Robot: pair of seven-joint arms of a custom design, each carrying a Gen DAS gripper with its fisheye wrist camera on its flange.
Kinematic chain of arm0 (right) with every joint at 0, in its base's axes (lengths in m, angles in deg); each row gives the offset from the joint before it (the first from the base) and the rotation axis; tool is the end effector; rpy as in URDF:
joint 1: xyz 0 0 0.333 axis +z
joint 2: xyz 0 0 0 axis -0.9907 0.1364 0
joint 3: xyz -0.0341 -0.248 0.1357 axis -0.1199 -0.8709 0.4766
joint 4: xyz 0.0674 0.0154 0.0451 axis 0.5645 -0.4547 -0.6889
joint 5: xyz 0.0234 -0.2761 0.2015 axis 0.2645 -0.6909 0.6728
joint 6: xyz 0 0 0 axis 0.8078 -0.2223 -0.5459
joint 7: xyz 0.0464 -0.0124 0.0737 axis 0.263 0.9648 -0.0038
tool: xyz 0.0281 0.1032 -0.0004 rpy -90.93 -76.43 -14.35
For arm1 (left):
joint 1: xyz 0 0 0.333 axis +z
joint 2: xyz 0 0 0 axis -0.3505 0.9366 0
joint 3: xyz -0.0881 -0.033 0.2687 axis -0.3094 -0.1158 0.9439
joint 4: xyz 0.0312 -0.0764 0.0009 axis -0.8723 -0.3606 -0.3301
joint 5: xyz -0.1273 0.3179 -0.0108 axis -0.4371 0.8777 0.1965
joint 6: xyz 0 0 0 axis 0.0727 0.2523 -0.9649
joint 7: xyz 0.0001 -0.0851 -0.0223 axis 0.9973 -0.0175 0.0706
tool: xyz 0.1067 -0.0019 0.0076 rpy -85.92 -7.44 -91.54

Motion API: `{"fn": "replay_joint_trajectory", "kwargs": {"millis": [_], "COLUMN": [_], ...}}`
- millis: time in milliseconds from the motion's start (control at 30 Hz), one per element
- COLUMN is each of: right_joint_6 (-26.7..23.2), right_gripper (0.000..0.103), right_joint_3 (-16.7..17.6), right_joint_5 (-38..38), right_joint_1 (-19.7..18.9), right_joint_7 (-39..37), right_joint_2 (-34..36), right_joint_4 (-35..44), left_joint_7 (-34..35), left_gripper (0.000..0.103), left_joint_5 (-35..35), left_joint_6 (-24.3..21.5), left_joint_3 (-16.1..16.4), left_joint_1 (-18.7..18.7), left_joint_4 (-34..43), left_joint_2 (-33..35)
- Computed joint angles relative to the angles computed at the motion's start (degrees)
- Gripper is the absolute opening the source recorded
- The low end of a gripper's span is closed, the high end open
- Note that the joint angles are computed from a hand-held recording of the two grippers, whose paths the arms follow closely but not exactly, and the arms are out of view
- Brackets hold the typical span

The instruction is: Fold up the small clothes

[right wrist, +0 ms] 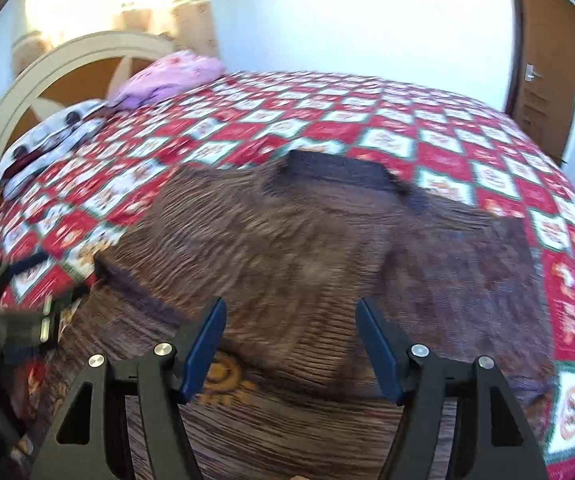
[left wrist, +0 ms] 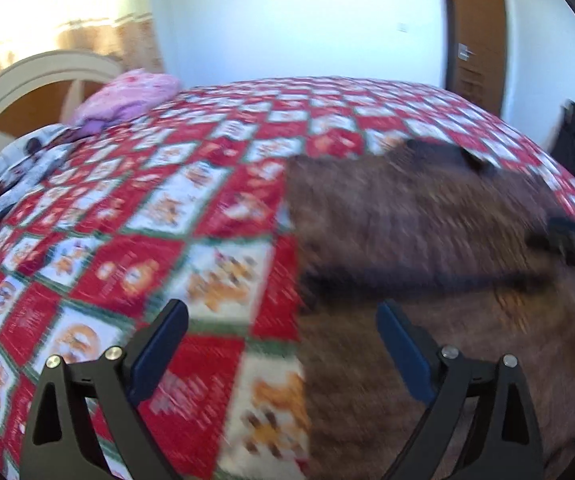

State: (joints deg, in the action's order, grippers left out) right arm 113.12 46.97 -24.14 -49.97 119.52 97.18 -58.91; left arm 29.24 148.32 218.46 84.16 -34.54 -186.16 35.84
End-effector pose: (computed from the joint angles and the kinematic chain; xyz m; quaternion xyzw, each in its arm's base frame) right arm 0.6100 0.3375 0.3990 -0.7672 0.5153 -0.1991 0.3259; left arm 0.5582 -0.2110 0.3906 -0.6964 0.5885 -0.2447 0.3298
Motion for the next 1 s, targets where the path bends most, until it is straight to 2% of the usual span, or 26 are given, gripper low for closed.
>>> {"fn": "replay_joint_trajectory", "kwargs": {"millis": [67,100,133,167,200,267,333,433,533,567,633,733,1000], "right_joint_6": [-3.2,-4.9,-5.6,-4.2,-3.1,-1.9,-1.8,-2.4,-1.5,-1.2,-0.6,0.7,5.4], "right_gripper": [0.068,0.068,0.068,0.068,0.068,0.068,0.068,0.068,0.069,0.069,0.069,0.069,0.069], "right_joint_3": [4.8,5.6,4.4,1.3,-0.1,-0.9,0.3,0.8,0.9,-0.2,-1.5,-1.0,-2.3], "right_joint_5": [2.8,3.5,2.8,0.3,-1.1,-2.4,-1.8,-1.1,-0.4,-1.1,-2.2,-2.1,-3.6], "right_joint_1": [-3.1,-3.5,-2.4,0.2,1.4,2.2,1.1,0.6,0.4,1.4,2.4,1.7,2.6], "right_joint_7": [-3.9,-5.2,-4.7,-3.2,-2.6,-2.2,-3.0,-3.4,-2.6,-1.4,0.4,1.4,5.6], "right_joint_2": [2.2,3.1,3.4,2.9,2.4,1.2,1.0,1.0,-1.1,-1.7,-3.0,-5.2,-11.2], "right_joint_4": [3.1,4.2,4.4,2.5,1.0,-1.3,-1.6,-1.0,-3.6,-4.7,-6.8,-10.3,-20.2], "left_joint_7": [-0.4,0.6,5.1,8.7,11.4,12.9,10.2,10.1,6.7,5.3,3.8,0.7,-4.3], "left_gripper": [0.097,0.097,0.097,0.097,0.097,0.098,0.098,0.098,0.098,0.098,0.098,0.098,0.098], "left_joint_5": [-1.1,-2.0,-5.3,-8.0,-10.1,-11.8,-10.1,-10.3,-7.2,-5.7,-4.3,-1.1,4.3], "left_joint_6": [-1.4,-2.3,-5.1,-7.1,-8.3,-6.5,-4.2,-2.5,0.0,0.5,1.5,3.2,5.4], "left_joint_3": [0.4,0.5,-0.2,-0.6,-0.7,-0.2,1.1,1.1,1.6,1.6,1.0,0.3,-2.5], "left_joint_1": [0.2,0.2,0.3,0.3,0.2,0.3,-0.5,-0.4,-0.7,-0.9,-0.6,0.0,1.4], "left_joint_4": [2.8,4.1,6.5,8.0,8.9,7.2,4.7,2.7,-0.1,-1.1,-2.7,-4.9,-9.5], "left_joint_2": [1.6,2.5,4.5,5.8,6.9,6.9,5.5,3.8,1.2,0.2,-1.5,-3.8,-8.6]}}
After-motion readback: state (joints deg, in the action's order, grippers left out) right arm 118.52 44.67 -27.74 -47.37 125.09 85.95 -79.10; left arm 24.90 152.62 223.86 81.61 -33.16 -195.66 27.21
